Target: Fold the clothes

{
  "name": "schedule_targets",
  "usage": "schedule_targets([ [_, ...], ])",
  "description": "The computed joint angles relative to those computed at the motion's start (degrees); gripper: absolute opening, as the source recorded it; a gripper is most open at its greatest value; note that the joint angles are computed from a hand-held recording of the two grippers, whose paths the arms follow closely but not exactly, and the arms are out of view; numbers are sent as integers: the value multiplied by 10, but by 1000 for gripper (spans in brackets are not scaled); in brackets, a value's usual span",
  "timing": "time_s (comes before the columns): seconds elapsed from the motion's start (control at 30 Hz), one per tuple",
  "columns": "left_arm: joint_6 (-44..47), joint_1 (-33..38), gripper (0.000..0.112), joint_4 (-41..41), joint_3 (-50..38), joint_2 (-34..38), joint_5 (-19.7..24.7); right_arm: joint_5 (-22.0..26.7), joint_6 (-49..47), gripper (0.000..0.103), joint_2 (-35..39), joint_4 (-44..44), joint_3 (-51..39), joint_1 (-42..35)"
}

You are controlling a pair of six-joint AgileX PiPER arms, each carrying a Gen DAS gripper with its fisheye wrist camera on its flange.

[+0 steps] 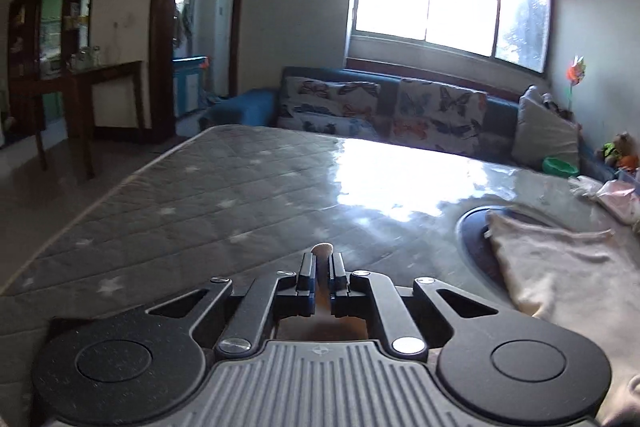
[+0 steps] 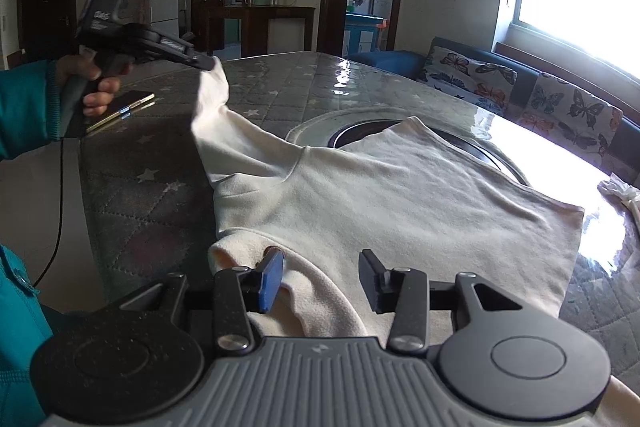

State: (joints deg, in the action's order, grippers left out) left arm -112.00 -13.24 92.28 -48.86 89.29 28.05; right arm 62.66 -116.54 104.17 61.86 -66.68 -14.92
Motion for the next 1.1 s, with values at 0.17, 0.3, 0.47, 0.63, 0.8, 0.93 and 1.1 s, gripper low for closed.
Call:
schedule_targets([
  [0.17,138,-19,9,-136,-7,28,80,3,-7,44,-2,-6,2,5],
  [0.3,126,-25,10,-132,-20,23,73,7,-2,45,-4,-5,0,7],
  [0.47,173,-18,16,-125,-69,59,-36,9,18,46,1,-12,-4,15],
  [0.63,273,-3,19,-200,-135,137,-58,3,36,46,10,-27,-2,27],
  [0.8,271,8,20,-171,-146,152,-43,13,32,46,3,-45,1,22],
  [0.93,256,11,24,-131,-145,158,-41,25,27,46,-6,-35,1,16],
  [1.1,196,16,38,-45,-135,164,-31,38,45,46,2,-55,-3,27],
])
